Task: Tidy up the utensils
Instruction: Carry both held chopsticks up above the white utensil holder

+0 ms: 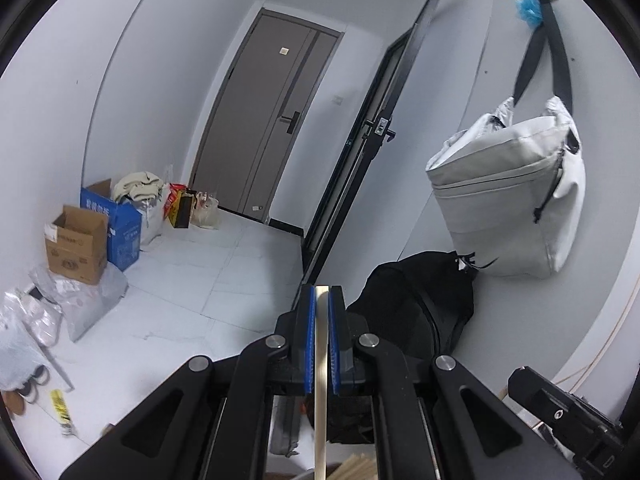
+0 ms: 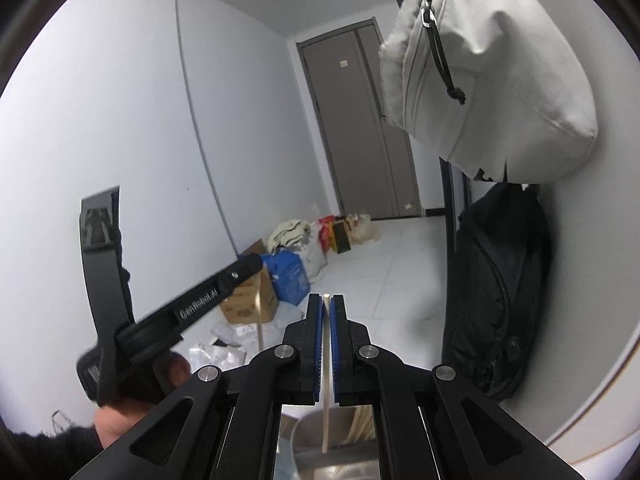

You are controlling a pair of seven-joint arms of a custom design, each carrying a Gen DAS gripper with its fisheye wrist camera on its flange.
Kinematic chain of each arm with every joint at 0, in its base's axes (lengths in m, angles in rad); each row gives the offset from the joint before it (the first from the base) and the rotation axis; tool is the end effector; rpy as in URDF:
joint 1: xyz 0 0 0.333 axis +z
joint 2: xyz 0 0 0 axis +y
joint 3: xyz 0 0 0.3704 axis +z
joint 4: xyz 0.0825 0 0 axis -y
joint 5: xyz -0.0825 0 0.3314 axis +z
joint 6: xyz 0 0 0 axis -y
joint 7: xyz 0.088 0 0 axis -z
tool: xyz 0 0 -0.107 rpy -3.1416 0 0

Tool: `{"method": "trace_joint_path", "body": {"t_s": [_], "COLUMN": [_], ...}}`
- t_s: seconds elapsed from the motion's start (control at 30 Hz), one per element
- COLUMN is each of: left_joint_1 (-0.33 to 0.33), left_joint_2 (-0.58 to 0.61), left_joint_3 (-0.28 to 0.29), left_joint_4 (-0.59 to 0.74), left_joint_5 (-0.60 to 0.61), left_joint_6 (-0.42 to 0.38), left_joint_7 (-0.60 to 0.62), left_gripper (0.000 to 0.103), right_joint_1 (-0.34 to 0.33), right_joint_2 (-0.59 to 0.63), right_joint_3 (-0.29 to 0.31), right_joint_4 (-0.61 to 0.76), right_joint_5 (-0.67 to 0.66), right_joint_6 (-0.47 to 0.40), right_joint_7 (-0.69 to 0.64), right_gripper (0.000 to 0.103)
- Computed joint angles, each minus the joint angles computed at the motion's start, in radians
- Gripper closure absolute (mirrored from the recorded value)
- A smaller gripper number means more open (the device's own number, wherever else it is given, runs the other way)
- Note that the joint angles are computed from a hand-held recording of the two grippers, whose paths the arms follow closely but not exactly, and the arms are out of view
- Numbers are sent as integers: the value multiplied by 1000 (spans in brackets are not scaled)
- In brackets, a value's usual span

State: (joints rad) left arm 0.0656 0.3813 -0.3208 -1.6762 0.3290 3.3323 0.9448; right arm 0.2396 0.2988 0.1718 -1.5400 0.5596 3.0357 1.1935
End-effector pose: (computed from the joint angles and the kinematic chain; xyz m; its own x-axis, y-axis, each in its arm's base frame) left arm 0.6481 -0.1543 0.6258 -0.1829 -0.8926 0.4120 -0.3741 -0.3243 -0.8688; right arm 0.6266 0.2044 0.6864 0.3726 -0.8975 -0.2361 -0.4103 0.0689 -0.9094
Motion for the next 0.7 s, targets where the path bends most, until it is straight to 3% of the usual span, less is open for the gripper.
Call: {"method": "trace_joint_path", "body": {"t_s": [0.07,0.3,0.5,0.57,0.63,0.7], "left_joint_1": [1,-62,-164,-186,-255,-270], "left_joint_2": [21,66,77,79,72,76], "left_joint_3": [-2,73,189,213,290,310], "left_joint_4": [12,52,61,50,21,15], "left_joint_5": [-4,-14,-27,-33,-68,-60], "left_joint_6": [-3,-3,45,78,120,137], "left_joint_7": [-4,2,7,10,53,69], "left_gripper": [101,101,101,101,101,101], "right_joint_1": [-1,-16,2,-4,-5,-13], "right_joint_2": [23,70,99,104,104,100], "right_joint_3": [-1,17,-12,-5,-4,9], "right_joint_4": [27,72,95,98,95,80], "right_joint_5": [-3,6,-22,-24,-26,-18], "right_joint_6": [-9,-37,-54,-59,-59,-49], "right_joint_7": [2,-21,2,0,0,-17], "right_gripper": [100,100,100,100,100,100]}}
